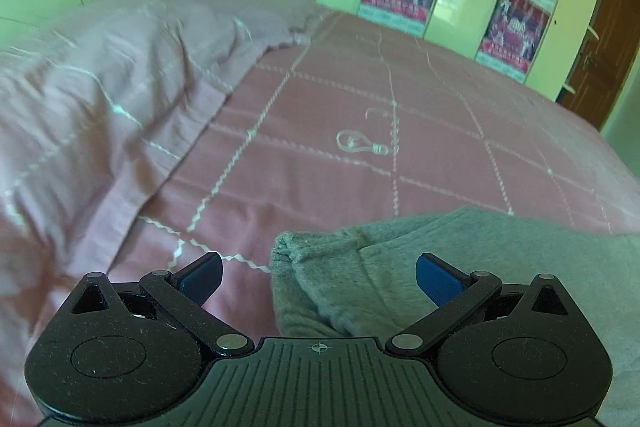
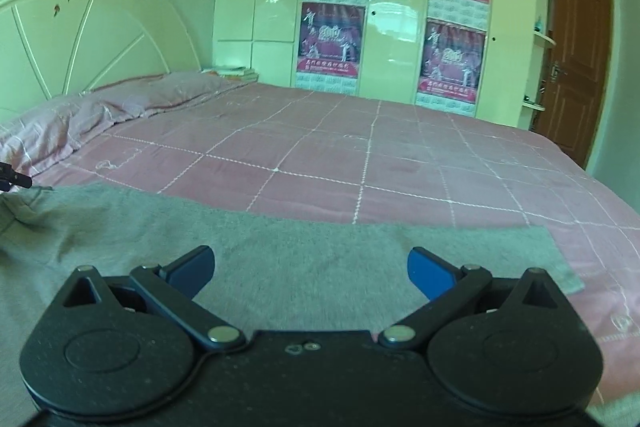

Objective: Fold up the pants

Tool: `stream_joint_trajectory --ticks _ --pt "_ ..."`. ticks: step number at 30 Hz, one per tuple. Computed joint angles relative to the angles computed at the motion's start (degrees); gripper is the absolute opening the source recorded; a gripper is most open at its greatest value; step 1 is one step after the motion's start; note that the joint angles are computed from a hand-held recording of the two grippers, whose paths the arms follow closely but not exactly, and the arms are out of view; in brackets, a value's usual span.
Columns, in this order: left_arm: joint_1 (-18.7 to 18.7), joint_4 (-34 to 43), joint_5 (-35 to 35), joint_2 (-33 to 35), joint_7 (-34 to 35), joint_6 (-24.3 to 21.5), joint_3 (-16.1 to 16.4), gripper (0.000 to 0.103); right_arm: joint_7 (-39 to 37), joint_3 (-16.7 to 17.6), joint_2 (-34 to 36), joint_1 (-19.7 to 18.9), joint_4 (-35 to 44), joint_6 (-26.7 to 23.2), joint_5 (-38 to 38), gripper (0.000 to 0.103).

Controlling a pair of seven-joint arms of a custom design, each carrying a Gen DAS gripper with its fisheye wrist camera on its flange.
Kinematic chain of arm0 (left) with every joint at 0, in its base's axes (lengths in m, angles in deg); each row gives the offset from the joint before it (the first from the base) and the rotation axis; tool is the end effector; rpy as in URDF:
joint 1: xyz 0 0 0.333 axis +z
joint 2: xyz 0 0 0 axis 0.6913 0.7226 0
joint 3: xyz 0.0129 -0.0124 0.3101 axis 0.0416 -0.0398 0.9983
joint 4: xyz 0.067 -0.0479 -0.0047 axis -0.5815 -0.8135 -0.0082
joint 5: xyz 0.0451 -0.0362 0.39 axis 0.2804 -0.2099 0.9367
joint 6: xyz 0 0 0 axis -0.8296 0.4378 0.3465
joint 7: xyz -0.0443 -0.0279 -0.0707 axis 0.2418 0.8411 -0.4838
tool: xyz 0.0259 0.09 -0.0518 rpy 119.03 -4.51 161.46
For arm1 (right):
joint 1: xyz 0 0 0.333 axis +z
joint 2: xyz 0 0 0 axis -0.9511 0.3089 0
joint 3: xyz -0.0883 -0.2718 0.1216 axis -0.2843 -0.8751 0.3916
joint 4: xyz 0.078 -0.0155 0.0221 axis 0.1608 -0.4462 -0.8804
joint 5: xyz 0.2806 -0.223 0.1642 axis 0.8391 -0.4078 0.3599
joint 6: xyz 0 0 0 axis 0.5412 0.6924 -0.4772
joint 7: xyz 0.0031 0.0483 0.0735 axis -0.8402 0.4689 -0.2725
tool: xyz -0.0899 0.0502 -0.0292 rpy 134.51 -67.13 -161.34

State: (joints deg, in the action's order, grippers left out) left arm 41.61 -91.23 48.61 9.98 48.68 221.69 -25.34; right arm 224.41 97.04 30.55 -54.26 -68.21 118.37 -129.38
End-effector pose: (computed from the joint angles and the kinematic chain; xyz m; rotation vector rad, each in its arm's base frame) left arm 0.6325 -0.1713 0.4634 -1.5507 2.1197 -1.1039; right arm 0.3108 0.2584 0.5227 -1.3119 1.9791 -1.1949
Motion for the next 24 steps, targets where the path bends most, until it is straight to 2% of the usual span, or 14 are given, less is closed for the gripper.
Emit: stream_joint_trajectory --ticks 2,6,8,9,10,12,13,16,18,21,24 --pt "-0.83 3.34 3.83 2.84 -2.32 -3.46 1.38 0.079 -0.82 -2.2 1.1 -0.91 -0.25 2.97 -0.79 0.093" --pt "0.7 6.96 2.78 6.41 -0.61 -5.46 -0.74 0.074 -3.74 -6.31 3.31 -2.73 -0.62 9.1 -0.42 0.088" --pt "2.33 8.43 0.03 7.52 2.06 -6.64 -2.7 0.045 -6.76 -9.02 4.57 -3.66 -0.98 13.64 0.98 0.084" --pt "4.12 8.61 -3.48 7.52 5.37 -7.16 -4.7 0.038 -8.52 -10.28 5.4 -4.43 -1.05 16.5 1.28 0.082" --pt "5.91 8.77 -7.44 7.3 9.98 -8.02 -6.77 0.022 -10.84 -11.8 6.35 -5.15 -1.18 19.95 1.59 0.079" --pt "7.13 7.12 -13.27 5.47 18.69 -6.08 -8.74 0.022 -17.04 -14.36 9.1 -5.85 -0.15 23.2 4.21 0.077" --pt "7.78 6.4 -15.4 4.3 20.91 -7.35 -8.83 0.022 -21.38 -15.97 10.55 -5.88 0.4 24.7 5.86 0.075" --pt "5.94 6.23 -14.12 3.18 20.0 -9.73 -5.8 0.022 -30.94 -18.1 14.55 -6.89 2.84 27.03 9.05 0.062" --pt "3.91 6.58 -11.75 3.46 17.84 -10.61 -3.24 0.022 -38.64 -19.8 17.56 -6.78 4.99 26.72 13.35 0.047" --pt "2.16 6.41 -10.53 3.72 16.89 -10.46 -1.46 0.022 -51.43 -22.17 20.81 -5.6 7.19 26.68 21.45 0.039" --pt "1.14 6.39 -8.75 4.35 15.68 -9.99 -0.58 0.022 -58.99 -20.9 22.68 -6.88 8.75 26.01 21.43 0.039"
